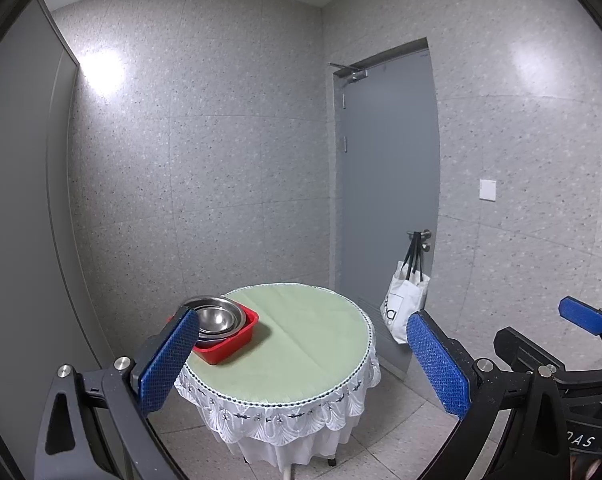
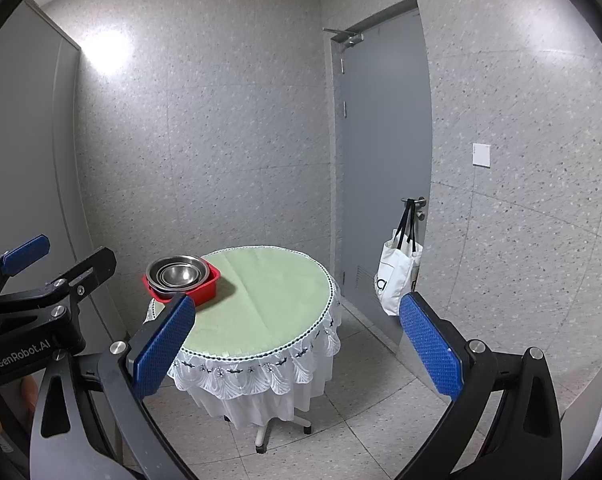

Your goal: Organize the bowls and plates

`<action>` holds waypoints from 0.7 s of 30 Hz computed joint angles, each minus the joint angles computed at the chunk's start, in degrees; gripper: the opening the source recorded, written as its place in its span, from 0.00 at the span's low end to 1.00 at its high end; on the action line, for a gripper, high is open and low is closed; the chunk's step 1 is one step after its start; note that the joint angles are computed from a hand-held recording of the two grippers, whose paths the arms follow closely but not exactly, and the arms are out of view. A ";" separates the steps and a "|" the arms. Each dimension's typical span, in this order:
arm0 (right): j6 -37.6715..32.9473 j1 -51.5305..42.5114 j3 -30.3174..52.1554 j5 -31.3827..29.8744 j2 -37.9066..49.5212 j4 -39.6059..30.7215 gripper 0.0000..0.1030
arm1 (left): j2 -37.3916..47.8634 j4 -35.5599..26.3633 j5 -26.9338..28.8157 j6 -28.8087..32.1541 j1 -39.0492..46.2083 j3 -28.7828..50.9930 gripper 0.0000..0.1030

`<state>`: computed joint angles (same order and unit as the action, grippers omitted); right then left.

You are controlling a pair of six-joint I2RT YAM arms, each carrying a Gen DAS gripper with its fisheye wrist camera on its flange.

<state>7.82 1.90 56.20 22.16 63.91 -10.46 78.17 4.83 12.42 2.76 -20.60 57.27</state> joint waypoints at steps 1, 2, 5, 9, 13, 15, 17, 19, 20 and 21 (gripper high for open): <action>-0.01 -0.13 0.03 -0.17 0.16 0.12 1.00 | 0.25 0.15 -0.21 0.00 -0.12 0.15 1.00; -0.08 -0.36 0.22 -0.47 0.35 0.12 1.00 | 0.62 0.19 -0.33 0.00 -0.23 0.40 1.00; -0.12 -0.66 0.41 -0.83 0.81 0.25 1.00 | 1.49 0.34 -0.62 -0.01 -0.51 1.07 0.99; 0.00 -0.20 0.65 -0.36 1.22 0.26 1.00 | 2.10 0.93 -0.87 -0.06 -0.80 1.20 1.00; 0.07 -0.14 0.78 -0.38 1.32 0.18 1.00 | 2.19 1.36 -1.01 -0.32 -1.07 0.81 0.99; 0.05 -0.11 0.88 -0.27 1.44 0.15 1.00 | 1.84 1.85 -1.85 -0.50 -1.68 0.05 0.99; 0.28 0.21 0.77 -0.01 1.30 0.06 1.00 | 1.95 1.88 -1.98 -0.54 -1.81 0.13 0.99; 0.17 0.05 0.81 -0.17 1.31 0.07 1.00 | 1.89 1.92 -2.11 -0.55 -1.99 0.02 1.00; 0.15 0.03 0.82 -0.19 1.31 0.06 1.00 | 1.85 2.09 -2.34 -0.59 -2.16 -0.06 1.00; 0.15 0.04 0.83 -0.12 1.33 0.11 1.00 | 1.81 2.10 -2.48 -0.62 -2.27 -0.09 1.00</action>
